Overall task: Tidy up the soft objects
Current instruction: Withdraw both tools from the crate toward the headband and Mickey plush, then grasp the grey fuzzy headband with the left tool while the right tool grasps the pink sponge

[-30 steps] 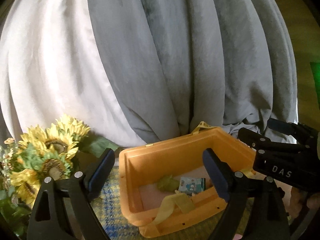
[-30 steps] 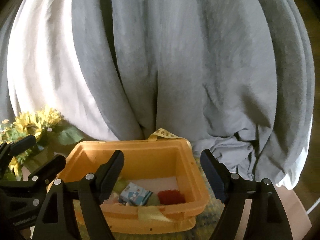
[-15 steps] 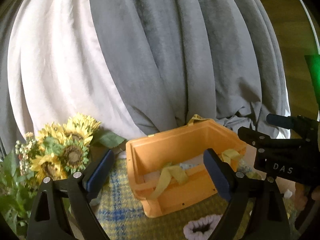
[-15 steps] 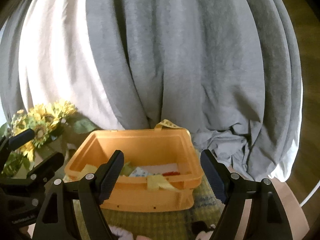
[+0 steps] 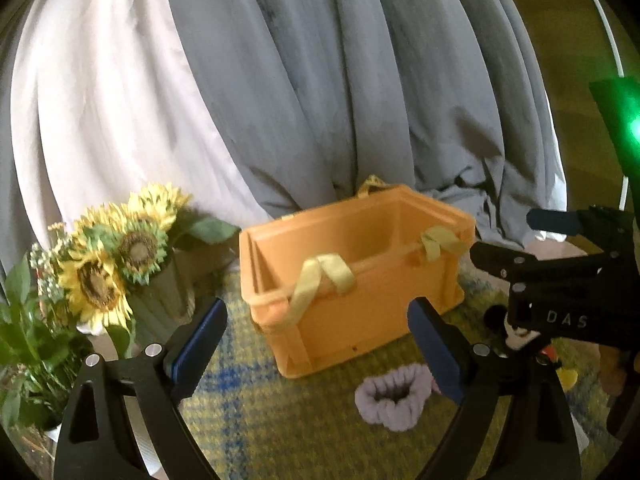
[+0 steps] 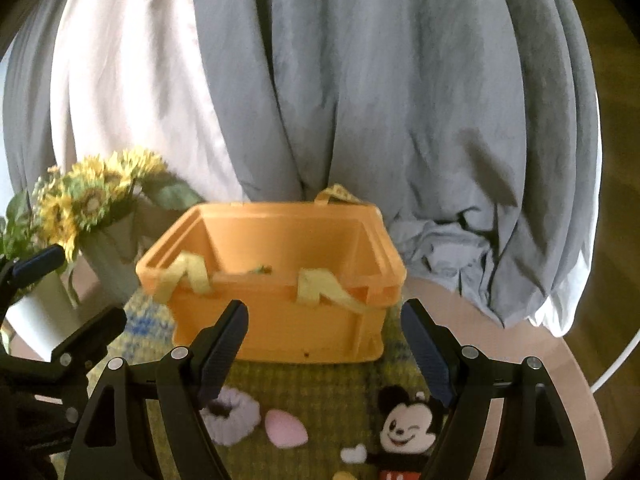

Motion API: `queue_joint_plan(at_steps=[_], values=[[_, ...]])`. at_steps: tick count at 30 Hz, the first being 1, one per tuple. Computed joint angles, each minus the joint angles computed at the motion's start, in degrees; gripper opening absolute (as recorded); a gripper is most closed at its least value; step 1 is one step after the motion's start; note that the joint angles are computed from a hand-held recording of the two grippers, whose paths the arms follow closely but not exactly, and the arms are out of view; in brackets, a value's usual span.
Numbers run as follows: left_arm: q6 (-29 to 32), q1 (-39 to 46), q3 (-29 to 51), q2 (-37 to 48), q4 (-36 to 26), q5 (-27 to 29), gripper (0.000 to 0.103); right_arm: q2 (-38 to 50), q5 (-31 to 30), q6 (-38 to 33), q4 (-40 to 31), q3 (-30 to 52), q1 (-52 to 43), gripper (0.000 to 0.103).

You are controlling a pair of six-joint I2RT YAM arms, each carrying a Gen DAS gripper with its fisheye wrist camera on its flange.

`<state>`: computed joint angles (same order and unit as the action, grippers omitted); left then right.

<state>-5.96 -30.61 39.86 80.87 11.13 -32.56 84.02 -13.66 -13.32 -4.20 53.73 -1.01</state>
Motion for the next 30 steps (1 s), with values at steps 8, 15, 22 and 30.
queue_joint_plan(at_steps=[8, 15, 22, 30], values=[[-1.69, -0.57, -1.68, 1.5, -1.09, 1.19, 0.092, -0.41, 0.66, -2.17, -1.87, -2.27, 0.02, 0.079], [-2.9, -0.69, -2.52, 4.21, -1.94, 4.05, 0.092, 0.61, 0.87, -4.49, -3.12, -3.81, 0.2, 0.079], [-4.09, -0.35, -2.58, 7.64, -2.16, 7.03, 0.092, 3.34, 1.11, -6.19, -4.63, -4.16, 0.27, 0.079], [-4.41, 0.61, -1.26, 13.31, -1.66, 10.75, 0.092, 6.84, 2.36, -8.12, -5.25, -4.14, 0.37, 0.079]])
